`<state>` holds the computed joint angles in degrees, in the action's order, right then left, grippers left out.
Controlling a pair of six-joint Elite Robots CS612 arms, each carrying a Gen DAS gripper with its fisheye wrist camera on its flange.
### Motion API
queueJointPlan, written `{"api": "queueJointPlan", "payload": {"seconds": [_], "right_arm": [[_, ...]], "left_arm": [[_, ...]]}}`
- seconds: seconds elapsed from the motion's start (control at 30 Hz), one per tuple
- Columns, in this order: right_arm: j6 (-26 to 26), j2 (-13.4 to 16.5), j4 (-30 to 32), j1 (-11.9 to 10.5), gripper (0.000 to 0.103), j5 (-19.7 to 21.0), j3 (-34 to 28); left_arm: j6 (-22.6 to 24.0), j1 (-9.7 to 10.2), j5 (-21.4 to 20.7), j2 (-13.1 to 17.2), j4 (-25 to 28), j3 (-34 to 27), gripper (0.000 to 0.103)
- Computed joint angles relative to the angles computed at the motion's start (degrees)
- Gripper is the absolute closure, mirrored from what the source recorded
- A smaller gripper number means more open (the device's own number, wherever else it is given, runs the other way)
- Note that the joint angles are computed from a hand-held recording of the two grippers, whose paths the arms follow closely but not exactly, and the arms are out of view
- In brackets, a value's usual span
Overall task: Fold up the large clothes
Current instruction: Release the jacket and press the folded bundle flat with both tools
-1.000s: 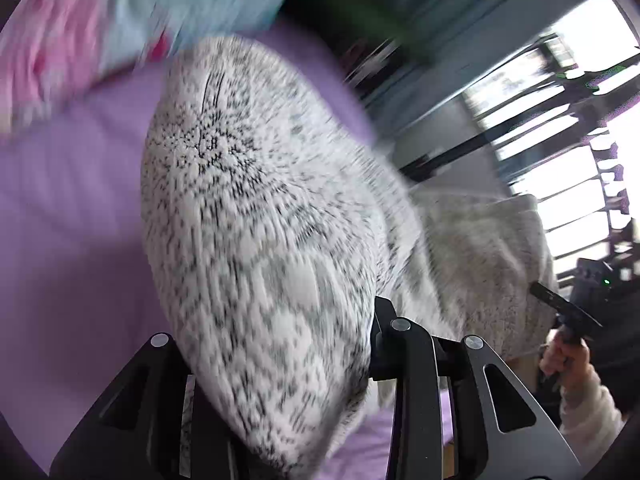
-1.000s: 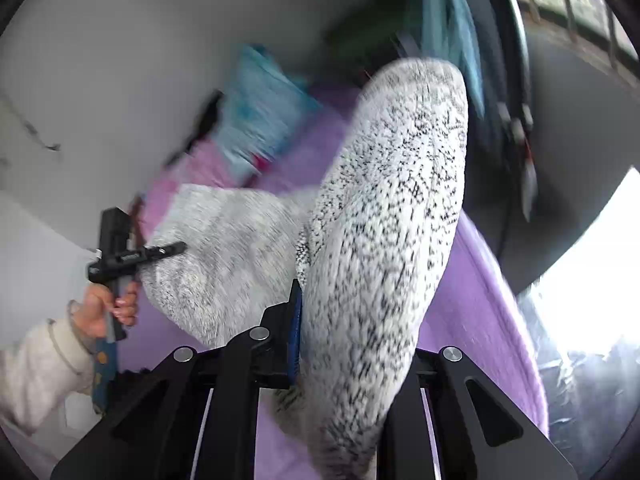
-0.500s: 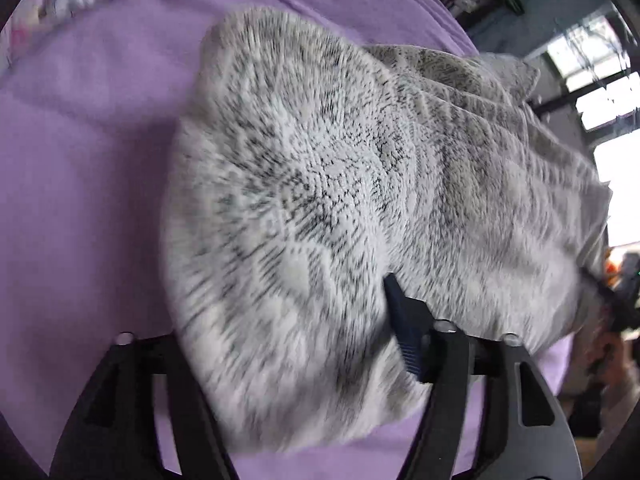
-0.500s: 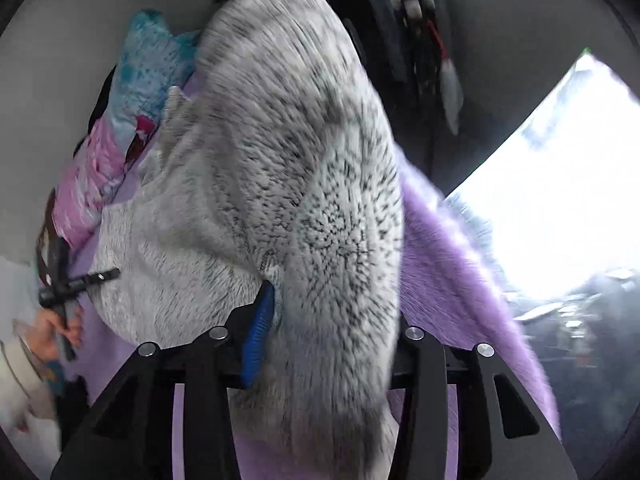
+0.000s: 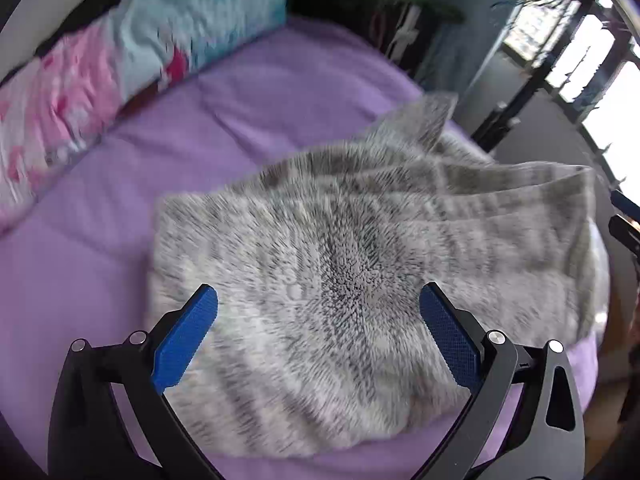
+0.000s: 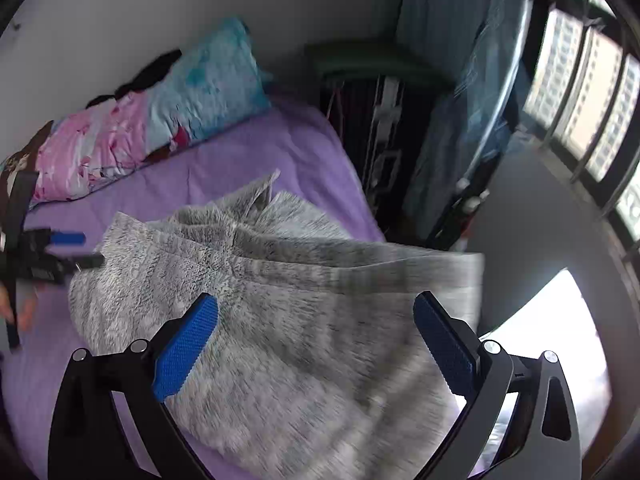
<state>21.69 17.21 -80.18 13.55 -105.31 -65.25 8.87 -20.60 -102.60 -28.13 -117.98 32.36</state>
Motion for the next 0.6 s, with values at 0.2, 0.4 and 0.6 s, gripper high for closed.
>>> {"api": "queueJointPlan", "payload": {"seconds": [0.2,0.4,0.6], "right_arm": [[2.7,0.9,4.1,0.0,0.006,-6.3,7.7],[0.8,4.9,-1.7,-0.2,0.005,-7.9,5.4],[3.9,6.0,1.2,0.8,0.006,-6.4,-1.6]], "left_arm": [[-1.3,-0.5,3.7,2.7,-2.6,1.6,0.006],[2.1,-0.84,4.9,2.3,-15.3,8.3,0.004],[-0.2,-0.69,3.5,-1.9,-17.4,13.8,0.006]]}}
